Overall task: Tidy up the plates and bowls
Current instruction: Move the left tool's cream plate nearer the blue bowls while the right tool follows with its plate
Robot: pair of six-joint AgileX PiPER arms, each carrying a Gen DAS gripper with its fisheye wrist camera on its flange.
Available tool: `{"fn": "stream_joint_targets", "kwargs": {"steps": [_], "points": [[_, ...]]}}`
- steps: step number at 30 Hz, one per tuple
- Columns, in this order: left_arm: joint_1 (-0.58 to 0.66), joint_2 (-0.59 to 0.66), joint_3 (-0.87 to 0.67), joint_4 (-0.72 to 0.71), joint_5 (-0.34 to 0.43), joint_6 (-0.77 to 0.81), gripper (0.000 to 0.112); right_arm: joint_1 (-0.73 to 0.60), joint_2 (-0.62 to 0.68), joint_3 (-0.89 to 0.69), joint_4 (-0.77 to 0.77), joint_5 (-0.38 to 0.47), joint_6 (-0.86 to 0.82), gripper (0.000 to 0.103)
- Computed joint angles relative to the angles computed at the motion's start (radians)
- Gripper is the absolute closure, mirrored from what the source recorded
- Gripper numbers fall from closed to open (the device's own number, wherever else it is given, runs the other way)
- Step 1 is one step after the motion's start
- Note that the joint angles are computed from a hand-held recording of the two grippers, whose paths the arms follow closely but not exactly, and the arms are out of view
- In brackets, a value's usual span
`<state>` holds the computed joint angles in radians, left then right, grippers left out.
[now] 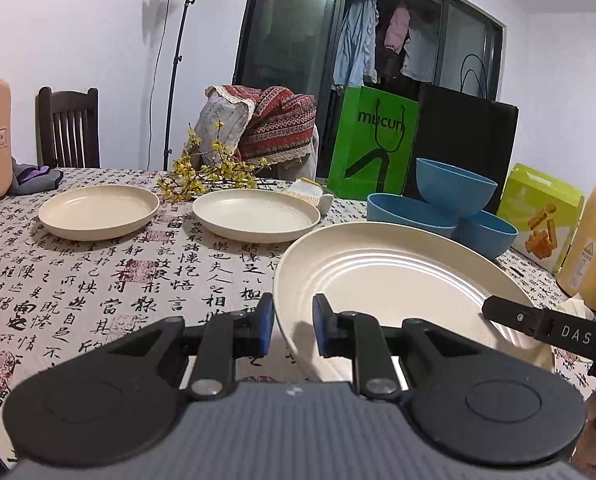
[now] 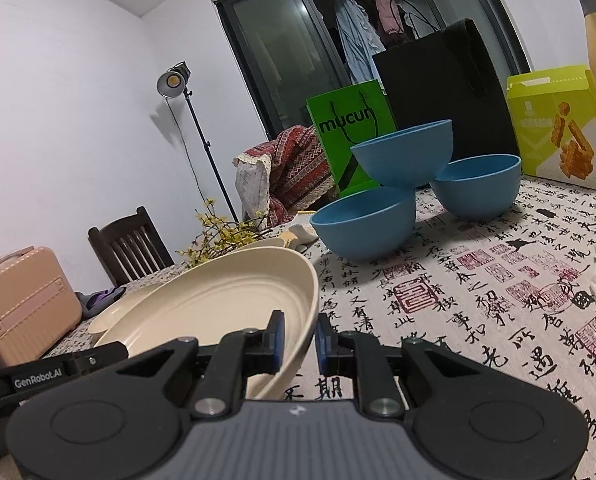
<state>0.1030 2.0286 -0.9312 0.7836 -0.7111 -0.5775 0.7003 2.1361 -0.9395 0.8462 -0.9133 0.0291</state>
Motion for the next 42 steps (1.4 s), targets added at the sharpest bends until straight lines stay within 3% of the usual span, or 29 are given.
{"fn": "stream_joint_targets", "kwargs": {"steps": [42], "points": [[-0.064,0.046,-0.026,-0.052,0.114,0.06,0.092,-0.043,0.033,0.01,-0.036,0.07,0.051,0.088]]}}
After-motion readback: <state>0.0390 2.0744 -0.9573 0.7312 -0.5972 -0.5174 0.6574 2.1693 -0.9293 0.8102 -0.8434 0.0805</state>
